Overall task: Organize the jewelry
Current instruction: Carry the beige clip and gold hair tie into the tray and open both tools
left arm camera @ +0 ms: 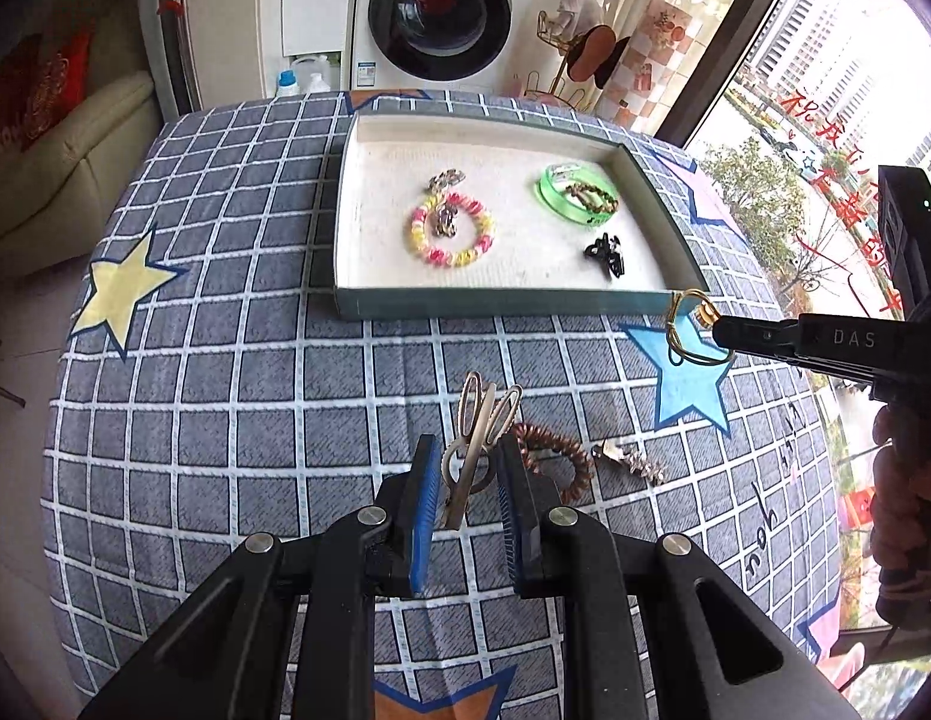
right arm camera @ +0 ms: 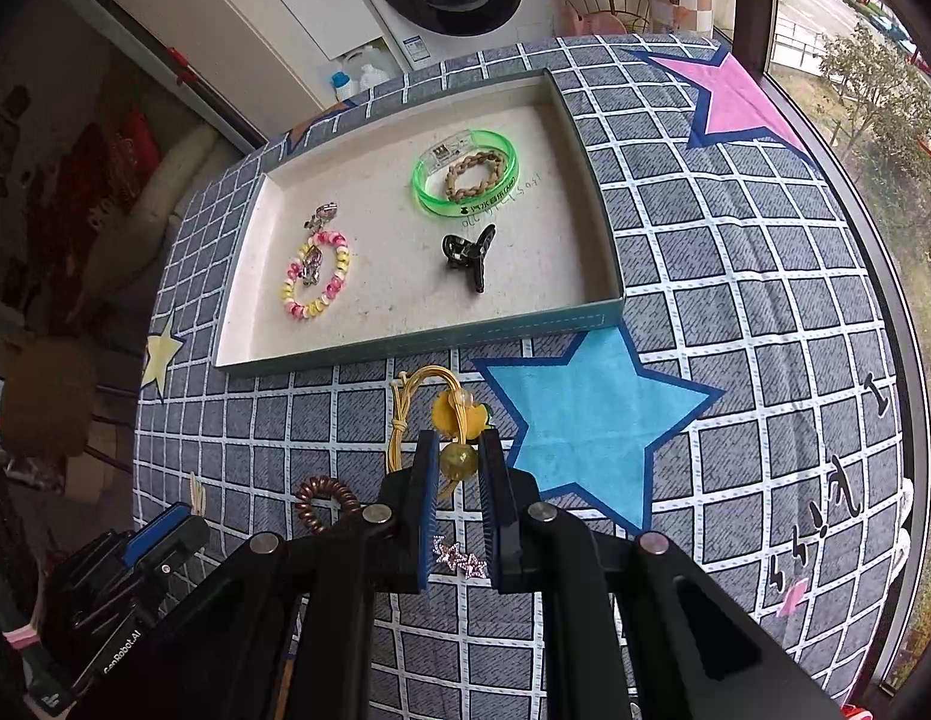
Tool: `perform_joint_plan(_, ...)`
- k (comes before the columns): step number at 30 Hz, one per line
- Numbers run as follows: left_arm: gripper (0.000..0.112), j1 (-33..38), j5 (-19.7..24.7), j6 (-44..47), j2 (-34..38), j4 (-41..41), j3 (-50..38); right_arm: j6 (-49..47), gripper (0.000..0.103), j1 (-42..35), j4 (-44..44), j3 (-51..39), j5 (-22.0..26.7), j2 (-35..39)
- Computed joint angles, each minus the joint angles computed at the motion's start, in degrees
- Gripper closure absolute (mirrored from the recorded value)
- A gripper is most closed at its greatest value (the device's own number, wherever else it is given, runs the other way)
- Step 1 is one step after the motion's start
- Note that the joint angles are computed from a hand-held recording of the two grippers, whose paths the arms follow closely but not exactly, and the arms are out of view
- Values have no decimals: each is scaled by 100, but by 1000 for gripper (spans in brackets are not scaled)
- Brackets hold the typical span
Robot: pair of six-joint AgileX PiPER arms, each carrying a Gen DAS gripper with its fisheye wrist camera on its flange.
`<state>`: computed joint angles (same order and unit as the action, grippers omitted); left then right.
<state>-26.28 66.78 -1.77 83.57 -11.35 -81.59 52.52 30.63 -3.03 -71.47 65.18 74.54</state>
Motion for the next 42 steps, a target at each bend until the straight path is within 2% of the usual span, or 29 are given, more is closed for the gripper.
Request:
perform_joint_plan(8,81,86,-28,-59,720,82,-1020,-676,89,-589,308,-633,-32,390)
perform_joint_plan(21,81,99,-5,-376,2220,340,-2519,-1622,89,-1095,1003,-1605,-389,1710)
perform_joint_plan(31,81,-15,97,-557,3154,728,-3322,-2099,89,-1478,1359,-1922,-556,2558)
perform_joint_plan(42,81,-179,204,-671,3733,1087,-3785,-2275,89,-1735,1243,-2004,-570,2884)
